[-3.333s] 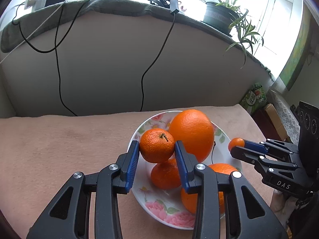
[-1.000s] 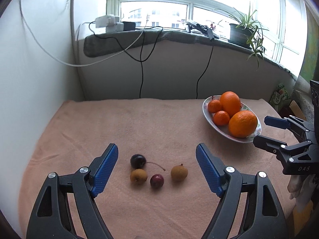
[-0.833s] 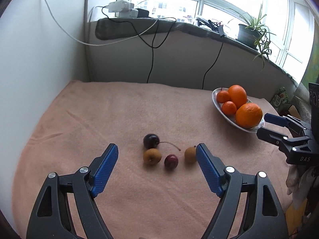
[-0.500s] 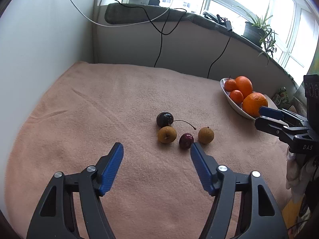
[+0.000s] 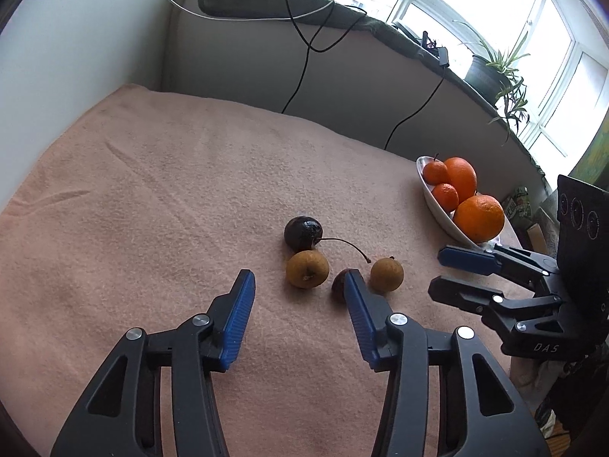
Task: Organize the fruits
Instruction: 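Close the right gripper around the small brown pear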
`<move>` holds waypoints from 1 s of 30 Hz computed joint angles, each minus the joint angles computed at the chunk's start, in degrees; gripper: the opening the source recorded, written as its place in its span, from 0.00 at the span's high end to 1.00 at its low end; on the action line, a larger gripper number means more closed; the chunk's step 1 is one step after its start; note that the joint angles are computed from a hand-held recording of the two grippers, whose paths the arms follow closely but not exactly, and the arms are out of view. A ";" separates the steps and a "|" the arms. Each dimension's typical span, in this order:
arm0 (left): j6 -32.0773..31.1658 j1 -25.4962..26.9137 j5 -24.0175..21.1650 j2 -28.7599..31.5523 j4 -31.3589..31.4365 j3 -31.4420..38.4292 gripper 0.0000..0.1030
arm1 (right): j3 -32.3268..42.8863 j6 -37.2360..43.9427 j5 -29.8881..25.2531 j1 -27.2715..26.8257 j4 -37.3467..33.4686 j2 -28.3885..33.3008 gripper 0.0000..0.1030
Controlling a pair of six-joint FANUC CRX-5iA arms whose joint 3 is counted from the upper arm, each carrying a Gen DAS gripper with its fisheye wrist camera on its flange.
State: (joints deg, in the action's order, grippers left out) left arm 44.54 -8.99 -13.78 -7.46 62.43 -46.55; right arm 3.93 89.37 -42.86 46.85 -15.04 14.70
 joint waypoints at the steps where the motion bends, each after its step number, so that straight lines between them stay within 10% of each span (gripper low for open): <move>1: -0.43 -0.06 -0.13 0.24 0.57 0.11 0.54 | 0.44 0.33 -0.26 -0.06 -0.47 0.43 0.51; 30: 0.34 1.33 -3.87 4.27 -1.16 3.36 0.75 | 5.00 2.68 -3.12 -0.47 -3.45 4.75 0.69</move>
